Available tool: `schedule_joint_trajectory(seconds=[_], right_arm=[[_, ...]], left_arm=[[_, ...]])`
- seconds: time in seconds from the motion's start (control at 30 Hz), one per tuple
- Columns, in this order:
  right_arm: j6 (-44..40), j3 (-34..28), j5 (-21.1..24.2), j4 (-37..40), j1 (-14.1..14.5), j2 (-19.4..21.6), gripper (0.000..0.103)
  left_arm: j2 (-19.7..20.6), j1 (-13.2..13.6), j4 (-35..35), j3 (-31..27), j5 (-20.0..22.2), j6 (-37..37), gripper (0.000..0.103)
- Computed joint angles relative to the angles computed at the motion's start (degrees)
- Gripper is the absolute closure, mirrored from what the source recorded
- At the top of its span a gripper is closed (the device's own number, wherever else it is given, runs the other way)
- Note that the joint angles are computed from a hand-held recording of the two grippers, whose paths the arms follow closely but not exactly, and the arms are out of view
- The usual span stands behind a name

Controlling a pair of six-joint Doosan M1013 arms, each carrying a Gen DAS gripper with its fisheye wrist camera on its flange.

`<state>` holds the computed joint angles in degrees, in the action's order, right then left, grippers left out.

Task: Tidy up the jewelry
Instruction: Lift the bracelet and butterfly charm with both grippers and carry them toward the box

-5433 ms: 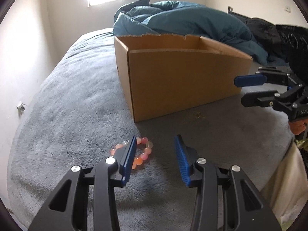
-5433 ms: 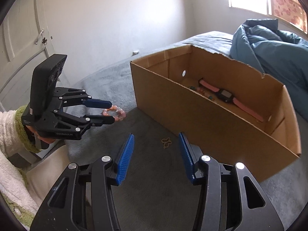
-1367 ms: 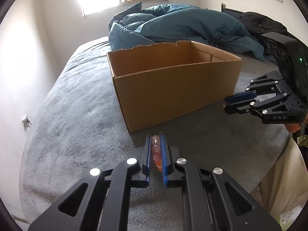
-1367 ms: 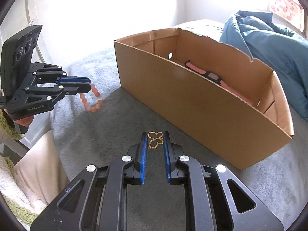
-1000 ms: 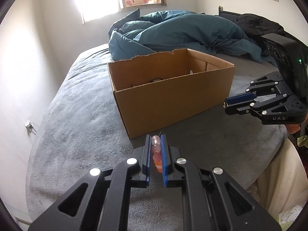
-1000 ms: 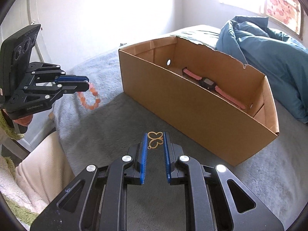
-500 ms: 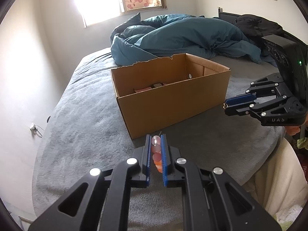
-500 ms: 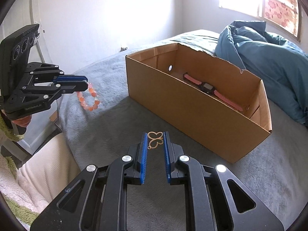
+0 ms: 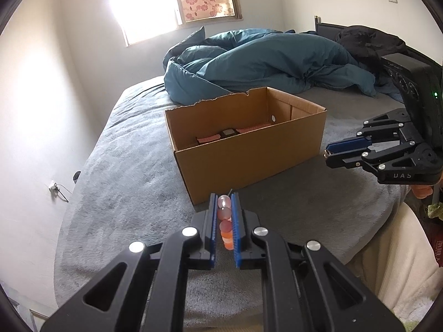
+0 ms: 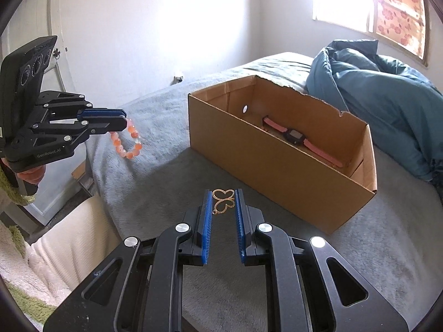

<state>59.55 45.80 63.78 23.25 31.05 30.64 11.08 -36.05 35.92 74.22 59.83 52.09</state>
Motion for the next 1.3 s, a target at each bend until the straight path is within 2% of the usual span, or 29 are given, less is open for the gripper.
schedule_joint_trajectory(seconds=[0.73,1.03,1.3], right_arm=[[-0.7,1.9,-3.5,0.3,0.3,-2.5,0.089],[-0.6,1.6,-4.8,0.9,0.3,-2.7,0.089],[0.6,-1.9,-5.1,0.8,0.0,-1.2,0.089]], left_arm=[[-1.0,-2.1,4.0,-0.4,1.0,-2.2,0.094],[-0.7,-2.0,4.9,-1.1,0.7,-2.4,0.094],[-0.2,-0.7,5.3,-2.6,-1.3,-2.3,0.094]])
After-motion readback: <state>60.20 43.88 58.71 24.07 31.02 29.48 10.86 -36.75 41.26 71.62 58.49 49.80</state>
